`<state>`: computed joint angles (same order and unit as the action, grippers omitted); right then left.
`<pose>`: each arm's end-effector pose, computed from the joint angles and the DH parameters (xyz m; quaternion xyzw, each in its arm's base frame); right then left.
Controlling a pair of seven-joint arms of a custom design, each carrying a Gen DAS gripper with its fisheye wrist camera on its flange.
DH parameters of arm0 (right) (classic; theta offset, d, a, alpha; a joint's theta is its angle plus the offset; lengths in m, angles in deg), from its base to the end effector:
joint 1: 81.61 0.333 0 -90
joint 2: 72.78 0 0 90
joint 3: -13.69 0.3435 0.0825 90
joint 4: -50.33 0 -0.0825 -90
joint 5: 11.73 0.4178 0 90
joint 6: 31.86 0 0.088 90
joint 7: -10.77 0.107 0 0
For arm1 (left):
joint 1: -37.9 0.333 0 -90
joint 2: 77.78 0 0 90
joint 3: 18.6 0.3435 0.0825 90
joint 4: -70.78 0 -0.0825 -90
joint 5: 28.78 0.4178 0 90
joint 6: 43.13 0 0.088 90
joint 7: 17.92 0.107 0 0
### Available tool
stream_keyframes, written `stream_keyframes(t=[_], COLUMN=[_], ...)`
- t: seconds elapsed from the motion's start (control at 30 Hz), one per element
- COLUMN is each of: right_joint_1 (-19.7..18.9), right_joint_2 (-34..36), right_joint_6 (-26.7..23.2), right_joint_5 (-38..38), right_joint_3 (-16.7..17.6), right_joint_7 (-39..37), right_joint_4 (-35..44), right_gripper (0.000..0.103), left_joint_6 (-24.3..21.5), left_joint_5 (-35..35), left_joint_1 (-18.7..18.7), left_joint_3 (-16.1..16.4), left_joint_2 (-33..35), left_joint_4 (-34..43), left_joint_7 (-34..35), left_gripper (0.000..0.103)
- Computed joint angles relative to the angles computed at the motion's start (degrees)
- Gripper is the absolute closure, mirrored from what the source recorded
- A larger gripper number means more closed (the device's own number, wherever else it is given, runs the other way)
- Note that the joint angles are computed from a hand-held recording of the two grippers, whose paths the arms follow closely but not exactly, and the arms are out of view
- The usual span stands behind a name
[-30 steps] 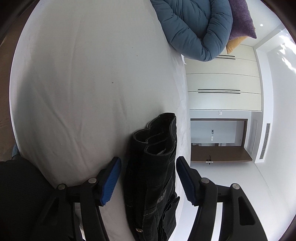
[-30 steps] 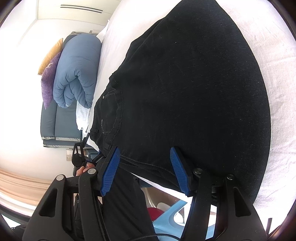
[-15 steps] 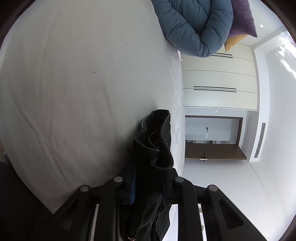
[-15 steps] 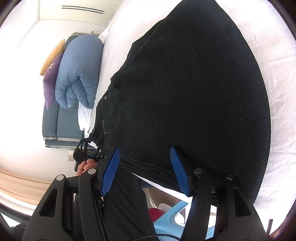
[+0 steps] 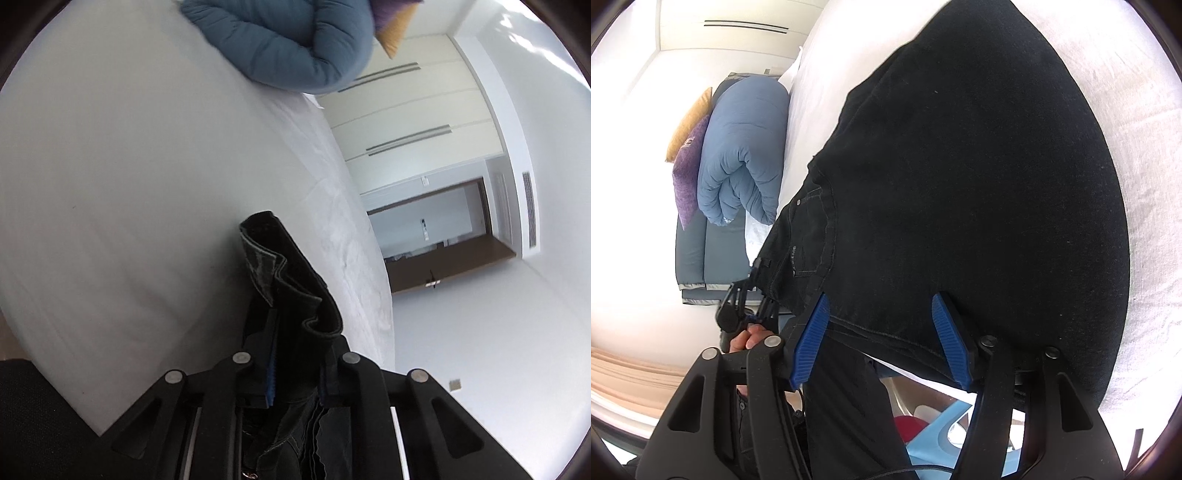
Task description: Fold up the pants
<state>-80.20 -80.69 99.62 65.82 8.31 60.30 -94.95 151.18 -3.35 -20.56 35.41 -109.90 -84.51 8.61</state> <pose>0.4677 -0.0106 0.3292 -0.4957 0.7402 0.2150 0.4001 0.4376 -0.0585 0.4681 0.7688 -0.3526 0.5311 0.0502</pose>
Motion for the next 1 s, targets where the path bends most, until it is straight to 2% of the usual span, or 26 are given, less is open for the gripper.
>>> stream_keyframes(t=[0.07, 0.17, 0.2, 0.37, 0.43, 0.57, 0.67, 0.83, 1.0], right_joint_1=[0.37, 0.99, 1.09, 1.35, 1.5, 1.54, 1.44, 2.02, 3.24], right_joint_2=[-0.98, -1.09, -0.46, 4.53, 6.53, 10.07, 11.48, 12.74, 13.26], right_joint_6=[0.93, 1.11, 0.59, -1.93, -3.49, -6.38, -7.02, -5.37, -3.47], right_joint_5=[1.08, 3.43, 3.7, 3.37, 1.84, -2.77, -5.62, -11.63, -14.91], right_joint_3=[0.29, 0.17, 0.1, 0.75, 1.43, 2.67, 3.34, 4.21, 5.32], right_joint_7=[-1.38, -3.44, -3.64, -2.56, -1.66, -0.06, 2.05, 7.67, 9.67], right_joint_4=[0.21, 2.1, 3.27, 11.18, 14.86, 21.63, 24.28, 26.09, 26.82], right_gripper=[0.027, 0.015, 0.014, 0.014, 0.014, 0.014, 0.012, 0.01, 0.01], left_joint_6=[-2.85, -6.77, -8.13, -14.76, -16.35, -18.42, -19.37, -20.33, -21.42], left_joint_5=[1.14, 1.29, 1.56, 3.98, 4.09, 3.88, 3.67, 3.93, 3.97], left_joint_1=[1.73, 2.98, 3.13, 2.55, 1.6, 3.1, 5.14, 11.03, 16.3], left_joint_3=[-4.06, -9.45, -11.19, -19.3, -21.6, -27.23, -30.97, -37.68, -43.86], left_joint_2=[0.57, 1.52, 2.04, 4.64, 5.54, 7.33, 7.89, 8.56, 8.57], left_joint_4=[1.78, 4.44, 5.53, 9.68, 10.14, 10.21, 10.22, 10.35, 10.1], left_joint_7=[1.69, 5.38, 6.85, 15.36, 18.12, 20.8, 22.39, 23.49, 25.02], left_gripper=[0.087, 0.087, 0.087, 0.087, 0.087, 0.087, 0.087, 0.087, 0.087])
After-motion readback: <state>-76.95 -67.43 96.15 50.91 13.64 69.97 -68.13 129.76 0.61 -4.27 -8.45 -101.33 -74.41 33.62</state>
